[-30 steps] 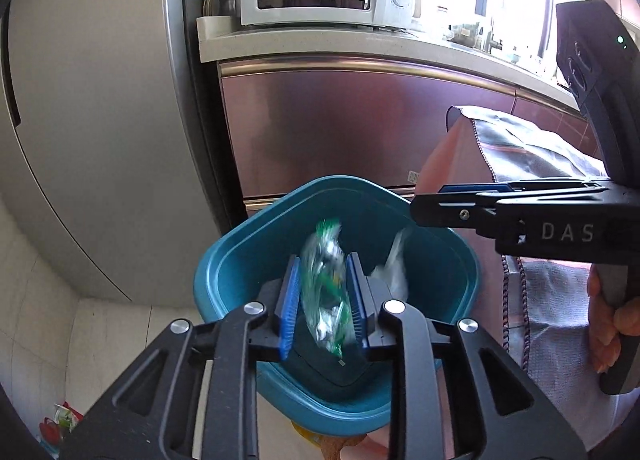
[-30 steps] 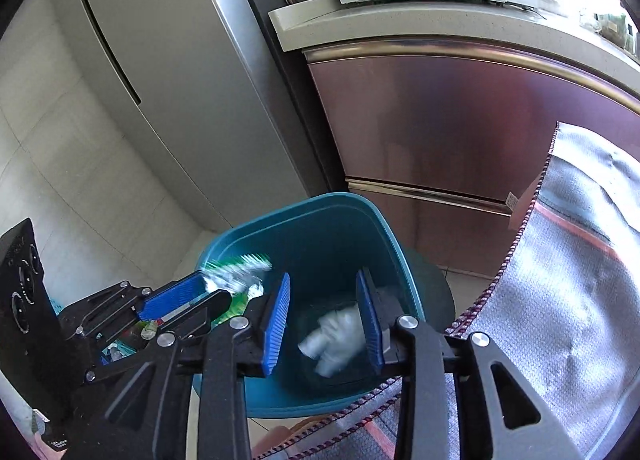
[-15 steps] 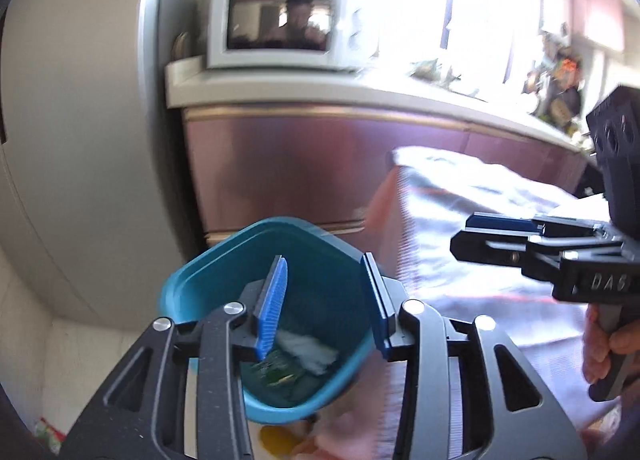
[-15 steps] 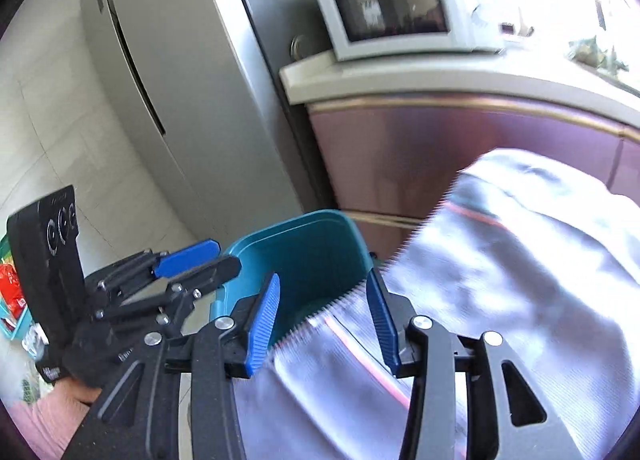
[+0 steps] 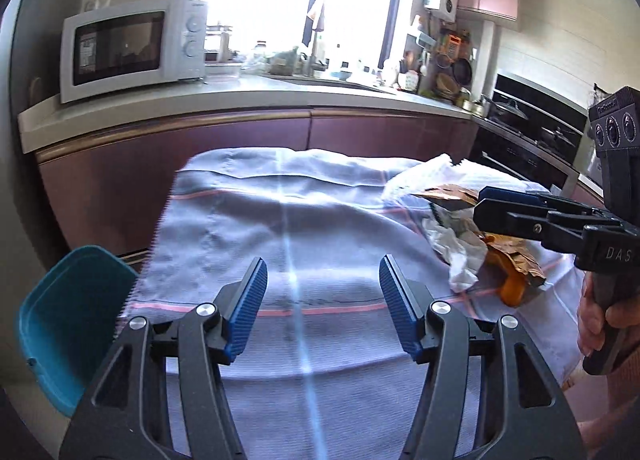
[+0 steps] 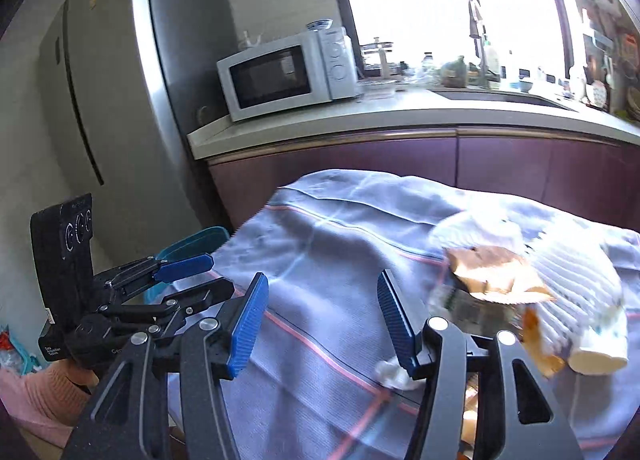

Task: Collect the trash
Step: 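Return both tools to the table and close the left tool on the white tissue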

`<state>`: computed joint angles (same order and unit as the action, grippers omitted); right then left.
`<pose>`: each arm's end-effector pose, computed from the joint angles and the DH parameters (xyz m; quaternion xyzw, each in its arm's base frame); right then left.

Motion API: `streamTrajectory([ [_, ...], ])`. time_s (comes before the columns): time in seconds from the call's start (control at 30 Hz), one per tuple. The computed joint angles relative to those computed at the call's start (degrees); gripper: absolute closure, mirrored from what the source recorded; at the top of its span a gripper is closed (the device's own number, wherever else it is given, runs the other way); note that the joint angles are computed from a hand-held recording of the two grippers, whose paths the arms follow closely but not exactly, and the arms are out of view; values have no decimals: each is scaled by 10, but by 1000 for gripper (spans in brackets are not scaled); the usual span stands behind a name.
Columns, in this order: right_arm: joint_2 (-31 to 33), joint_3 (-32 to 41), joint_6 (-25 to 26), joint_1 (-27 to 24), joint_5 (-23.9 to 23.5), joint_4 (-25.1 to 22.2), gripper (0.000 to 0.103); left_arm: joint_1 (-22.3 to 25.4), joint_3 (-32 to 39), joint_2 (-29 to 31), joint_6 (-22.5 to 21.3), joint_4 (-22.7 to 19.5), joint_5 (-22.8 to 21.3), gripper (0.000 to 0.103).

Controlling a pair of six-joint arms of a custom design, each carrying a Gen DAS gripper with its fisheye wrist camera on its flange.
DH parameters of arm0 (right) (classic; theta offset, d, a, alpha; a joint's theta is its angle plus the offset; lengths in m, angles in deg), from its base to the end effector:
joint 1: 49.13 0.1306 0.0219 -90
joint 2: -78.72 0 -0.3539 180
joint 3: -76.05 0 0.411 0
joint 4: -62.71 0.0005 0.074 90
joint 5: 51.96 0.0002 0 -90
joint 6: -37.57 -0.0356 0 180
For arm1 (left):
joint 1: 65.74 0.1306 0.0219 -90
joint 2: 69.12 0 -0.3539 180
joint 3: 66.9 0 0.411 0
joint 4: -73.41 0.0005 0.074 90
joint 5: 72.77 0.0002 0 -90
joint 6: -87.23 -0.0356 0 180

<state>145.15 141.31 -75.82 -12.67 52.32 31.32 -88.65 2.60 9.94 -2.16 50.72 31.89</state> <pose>0.3133 0.2199 0.3880 -0.0397 0.8713 0.1434 0.4676 0.4123 -0.1846 0.3518 0.2284 0.8402 -0.2070 0.4461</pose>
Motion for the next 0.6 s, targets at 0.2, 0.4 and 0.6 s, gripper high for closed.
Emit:
streamTrajectory([
  [0.2,-105,-83,-57,-49,28,-49,48,-75,28,43,-5,-19,-4,45],
  [0.4,-167,-137,-106,-79,31,-87,46,-104,70,85,-12,-47,1,45],
  [0.6,-187,-159,-123,-83,24,-92,41,-118,122,132,-23,-87,-7,45],
])
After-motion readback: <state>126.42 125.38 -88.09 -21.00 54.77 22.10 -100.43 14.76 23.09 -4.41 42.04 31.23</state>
